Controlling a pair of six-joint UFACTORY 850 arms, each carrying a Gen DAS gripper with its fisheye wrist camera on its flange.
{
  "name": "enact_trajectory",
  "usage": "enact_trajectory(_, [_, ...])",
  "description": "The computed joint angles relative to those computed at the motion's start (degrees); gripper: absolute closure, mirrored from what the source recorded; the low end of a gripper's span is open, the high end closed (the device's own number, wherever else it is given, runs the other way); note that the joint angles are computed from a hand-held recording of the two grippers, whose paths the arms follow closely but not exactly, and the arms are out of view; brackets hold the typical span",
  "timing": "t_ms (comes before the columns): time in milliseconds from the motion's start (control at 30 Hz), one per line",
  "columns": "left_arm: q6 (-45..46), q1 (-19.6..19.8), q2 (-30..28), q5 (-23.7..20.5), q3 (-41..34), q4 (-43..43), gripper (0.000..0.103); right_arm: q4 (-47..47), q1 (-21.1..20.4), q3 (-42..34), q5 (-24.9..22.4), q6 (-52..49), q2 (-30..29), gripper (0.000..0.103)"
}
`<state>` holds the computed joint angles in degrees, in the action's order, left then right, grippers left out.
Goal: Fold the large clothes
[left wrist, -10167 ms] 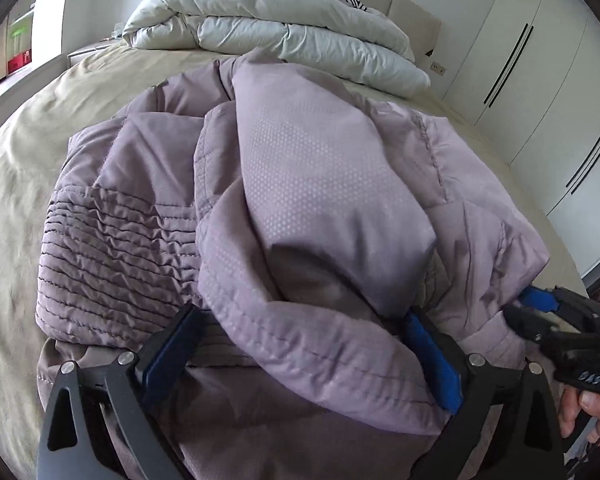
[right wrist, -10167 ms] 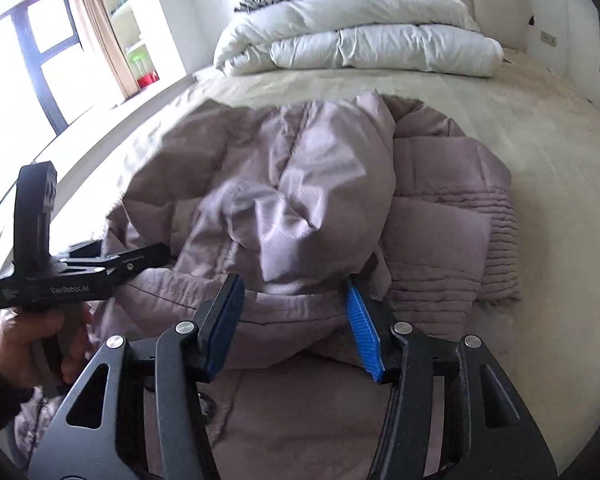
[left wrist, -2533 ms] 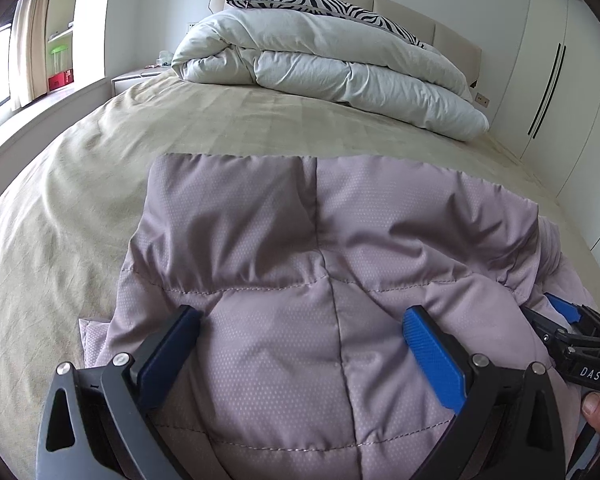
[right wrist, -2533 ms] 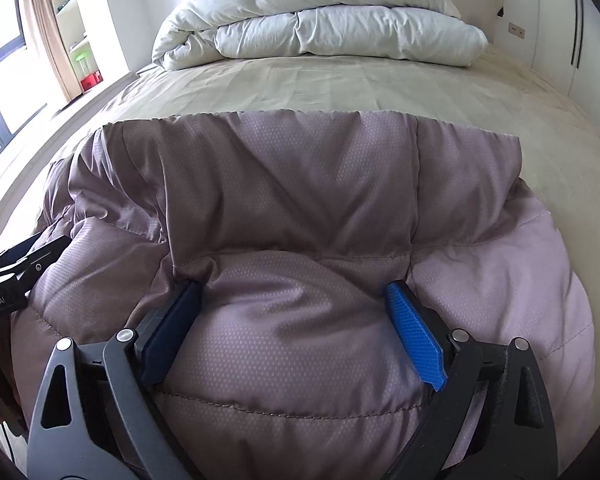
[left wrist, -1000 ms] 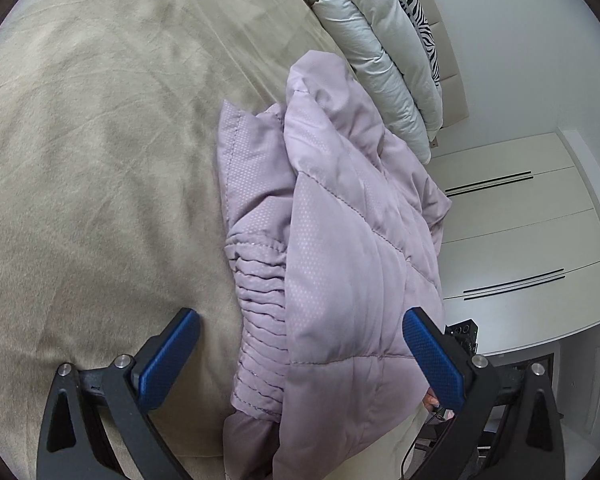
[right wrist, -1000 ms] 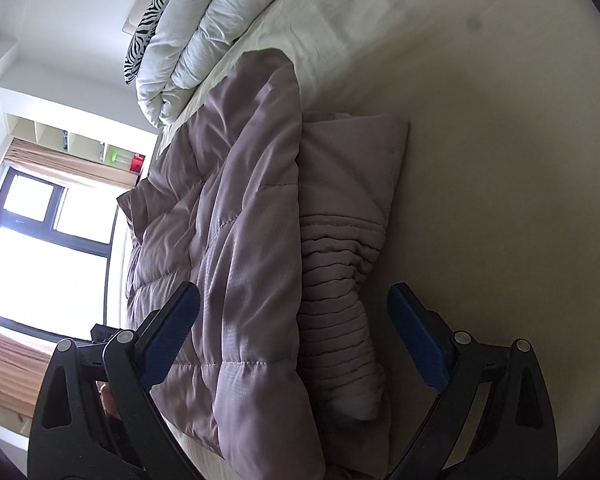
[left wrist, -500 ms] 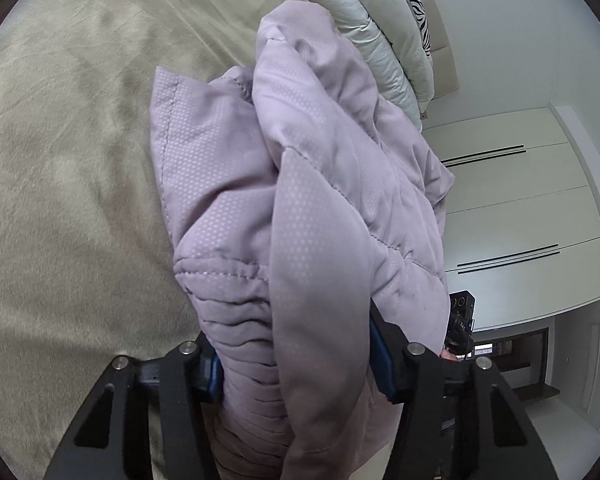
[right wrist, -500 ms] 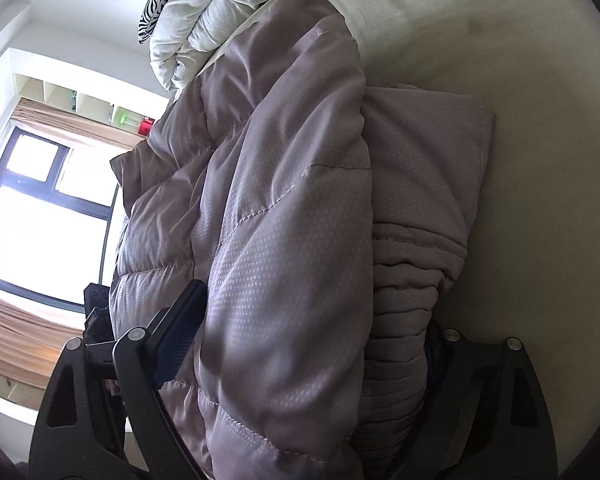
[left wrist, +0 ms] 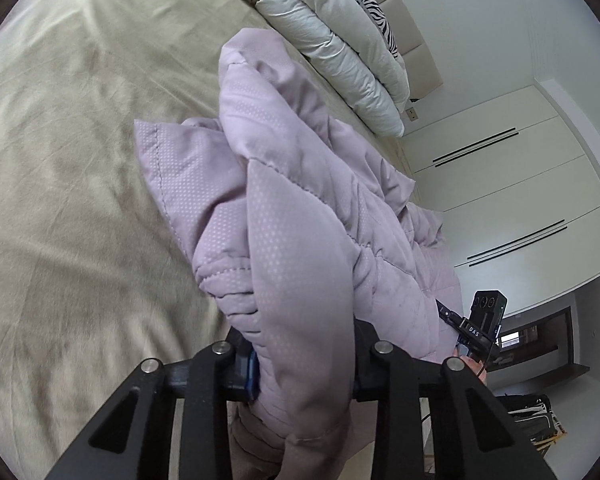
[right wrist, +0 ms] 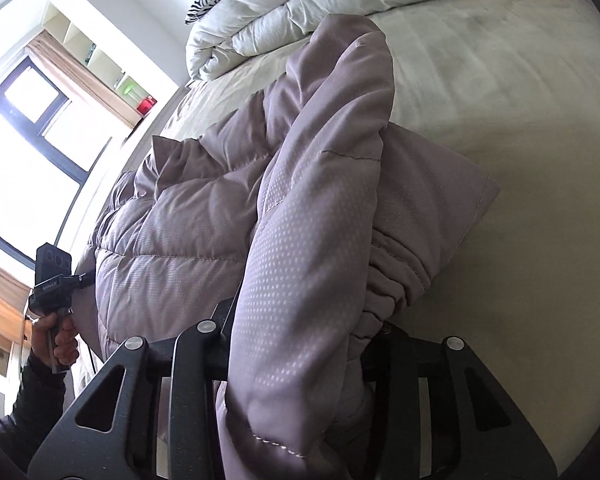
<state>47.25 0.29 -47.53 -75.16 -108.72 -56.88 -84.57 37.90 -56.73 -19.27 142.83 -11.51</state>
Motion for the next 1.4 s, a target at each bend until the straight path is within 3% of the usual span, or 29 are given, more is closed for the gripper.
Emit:
enact_trajectory(300, [7.49, 6.52, 10.01, -3.02, 13.87, 1.67, 0.068, 0.51, 10.42, -2.56, -5.85, 3.25, -0.86, 0.069])
enact_trajectory(500, [8.27, 8.53, 10.26, -1.47, 18.53, 4.03, 0.063, -4.91, 12.79, 0.11, -4.79, 15.84, -2.14, 0.068])
enact_trajectory(567, [7.94, 8.61, 9.42, -0.61, 19.2, 2.9, 0.052, -9.15, 12.39, 1.9, -4.6, 23.07, -2.86, 0.059])
enact_trajectory(667, [8.12, 8.84, 9.53, 0.49, 20.47, 1.71, 0.044, -13.72, 12.43, 2.73, -5.45, 32.49, -4.68, 0.044])
enact_trajectory(767, [9.27, 9.58, 11.48, 2.52, 22.7, 1.79, 0.04, -13.5, 12.79, 2.43, -6.55, 34.49, -5.5, 0.038])
enact_trajectory(900, [12.34, 10.26, 16.71, 7.83, 25.99, 2.55, 0.032, -5.0, 14.93, 3.6, -7.68, 29.5, -3.32, 0.037])
enact_trajectory(967, [17.97, 11.09, 21.71, 13.27, 29.72, 1.8, 0.021, 5.08, 18.58, 3.08, -12.53, 21.38, -2.22, 0.037])
enact_trajectory(1033, [24.07, 11.25, 28.0, 21.73, 34.61, 0.44, 0.007, 15.4, 22.08, 1.06, -20.13, 11.19, -2.24, 0.037])
enact_trajectory(1067, [27.9, 11.13, 31.61, 27.38, 37.82, -1.11, 0.0, 21.12, 23.83, -1.63, -26.13, 5.19, -3.25, 0.037])
enact_trajectory(1133, [38.73, 10.56, 38.11, 36.16, 43.73, -7.89, 0.0, 29.11, 26.53, -8.33, -38.12, -6.08, -6.13, 0.037])
enact_trajectory(1200, [48.81, 9.9, 42.65, 41.17, 47.55, -15.8, 0.0, 30.3, 29.3, -14.53, -50.0, -12.17, -9.54, 0.03])
enact_trajectory(1267, [57.18, 8.91, 47.15, 44.04, 51.13, -24.15, 0.0, 29.05, 32.16, -19.62, -60.9, -15.49, -12.52, 0.01])
enact_trajectory(1400, [72.16, 5.74, 55.73, 50.53, 56.79, -43.68, 0.0, 22.02, 34.58, -31.22, -78.74, -22.01, -19.84, 0.0])
